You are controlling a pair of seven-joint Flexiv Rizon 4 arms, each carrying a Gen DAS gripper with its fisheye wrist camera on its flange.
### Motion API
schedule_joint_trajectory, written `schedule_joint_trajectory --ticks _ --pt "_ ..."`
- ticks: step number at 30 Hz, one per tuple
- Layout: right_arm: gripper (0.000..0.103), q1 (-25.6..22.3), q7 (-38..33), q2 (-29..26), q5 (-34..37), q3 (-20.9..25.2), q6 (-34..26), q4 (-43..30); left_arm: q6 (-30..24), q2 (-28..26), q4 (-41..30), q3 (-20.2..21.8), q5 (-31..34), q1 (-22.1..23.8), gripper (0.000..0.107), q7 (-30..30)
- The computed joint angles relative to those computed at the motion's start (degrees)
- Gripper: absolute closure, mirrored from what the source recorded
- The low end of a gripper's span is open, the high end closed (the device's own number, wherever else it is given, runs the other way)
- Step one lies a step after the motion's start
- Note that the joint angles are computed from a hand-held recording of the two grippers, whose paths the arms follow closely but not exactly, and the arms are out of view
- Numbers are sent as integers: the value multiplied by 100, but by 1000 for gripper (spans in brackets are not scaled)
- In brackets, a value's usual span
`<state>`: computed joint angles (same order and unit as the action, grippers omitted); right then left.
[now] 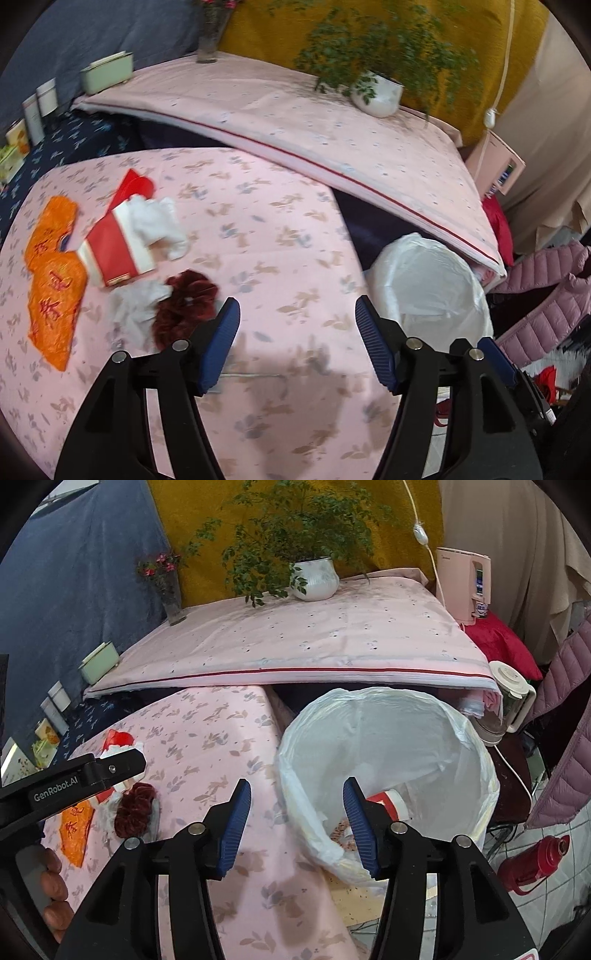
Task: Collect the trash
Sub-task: 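Move both tools back to the dark red scrunchie and white cloth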
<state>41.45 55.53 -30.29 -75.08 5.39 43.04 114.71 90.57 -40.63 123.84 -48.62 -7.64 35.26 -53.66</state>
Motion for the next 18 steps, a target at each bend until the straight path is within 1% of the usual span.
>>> schedule_joint_trajectory --ticks 2,3,10,16,18 --pt "52 12 -129 -127 -30 -17 95 -184 20 -7 -43 132 -33 28 39 -22" --pt "52 29 -204 -195 -26 -31 136 -282 57 -21 -65 196 -49 53 38 -33" --pt "51 161 -656 -704 19 -241 618 -967 -32 -110 -354 681 -273 83 37 -57" --pt "51 325 -1176 -1192 264 -486 1058 -1610 -157 -173 -671 1279 -554 -197 32 -22" --pt "51 386 -1365 -1353 391 -572 1183 -1823 -220 -205 -789 1474 -687 -338 26 -19"
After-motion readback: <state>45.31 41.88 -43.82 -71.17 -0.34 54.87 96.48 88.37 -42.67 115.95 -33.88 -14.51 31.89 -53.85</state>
